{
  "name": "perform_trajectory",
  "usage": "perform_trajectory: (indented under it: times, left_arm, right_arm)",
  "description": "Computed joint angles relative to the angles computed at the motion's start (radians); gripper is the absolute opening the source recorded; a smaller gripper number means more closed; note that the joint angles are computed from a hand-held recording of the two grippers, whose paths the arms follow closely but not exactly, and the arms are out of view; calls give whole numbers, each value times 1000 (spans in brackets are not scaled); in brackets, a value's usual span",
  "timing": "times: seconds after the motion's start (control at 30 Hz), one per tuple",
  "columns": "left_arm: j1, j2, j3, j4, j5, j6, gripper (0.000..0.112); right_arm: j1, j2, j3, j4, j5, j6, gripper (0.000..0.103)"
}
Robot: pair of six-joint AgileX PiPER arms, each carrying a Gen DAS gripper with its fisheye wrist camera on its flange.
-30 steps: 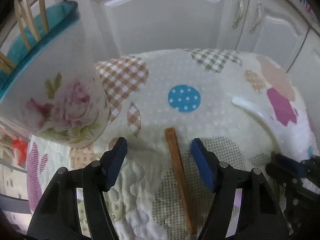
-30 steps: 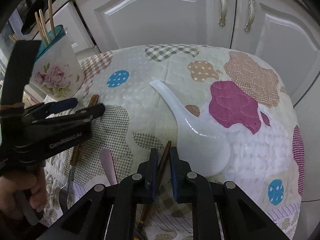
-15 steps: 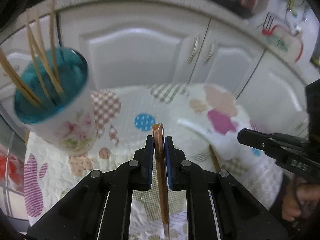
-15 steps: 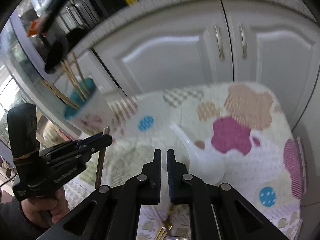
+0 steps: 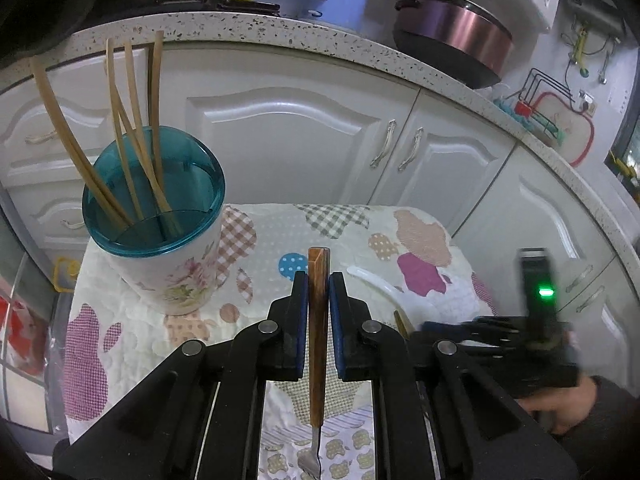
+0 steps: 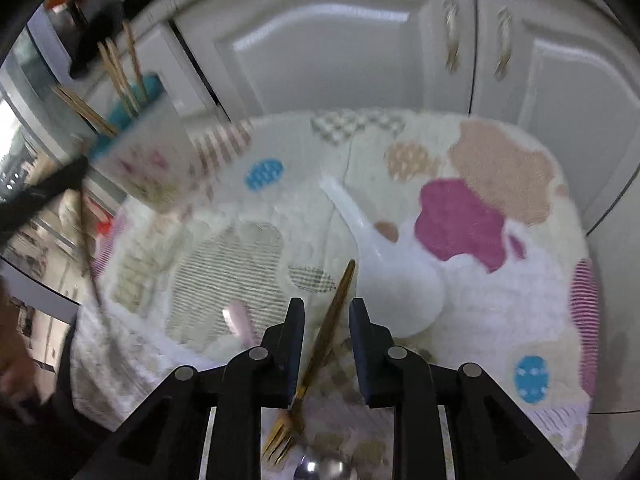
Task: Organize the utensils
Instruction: 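Lift the wooden-handled fork upright with the left tool toward the floral cup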
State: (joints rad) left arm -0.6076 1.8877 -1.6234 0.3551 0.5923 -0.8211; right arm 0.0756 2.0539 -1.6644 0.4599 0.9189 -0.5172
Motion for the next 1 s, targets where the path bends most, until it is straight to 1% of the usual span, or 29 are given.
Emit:
perform_trajectory:
  times: [0.07,0.1,0.2,0.3,0.33,0.43,0.57,0.6,0.7,0.77,1.0]
  left_arm:
    - [-2,2,-1,2,1,1,9]
    - [-1,0,1,3,1,-1,9]
    - [5,-5,7,1,0,-5,9]
    - [10,-10,12,0,2,-17,9]
    - [11,-15,18,4,0,-23,9]
    - [13,-37,40,14,-14,-33,9]
    - [12,-56,52,36,-22,-56,9]
    - [13,-61,55,37,-25,-60,9]
    - [11,-74,64,44,-27,-66,9]
    - [11,-81,64,41,-28,-62,9]
    - [14,-115,67,49,-34,-57,9]
  right_arm:
    - [20,65,-68,-40,28,49,21]
    - [32,88,-95,-60,27,69,21]
    - [65,140,-200,-160,70,124,11]
    - [78,154,-245,-210,107,130,9]
    - [73,143,-235,-197,104,122,8]
    - [29,51,-170,-73,71,57,6]
    - [-9,-56,-109,27,38,-26,6]
    - [-16,-95,-77,47,14,-58,6]
    - [-19,-155,-25,77,-30,-105,6]
    - [-26,-185,2,99,-41,-130,6]
    - [-20,-215,3,108,-43,-130,6]
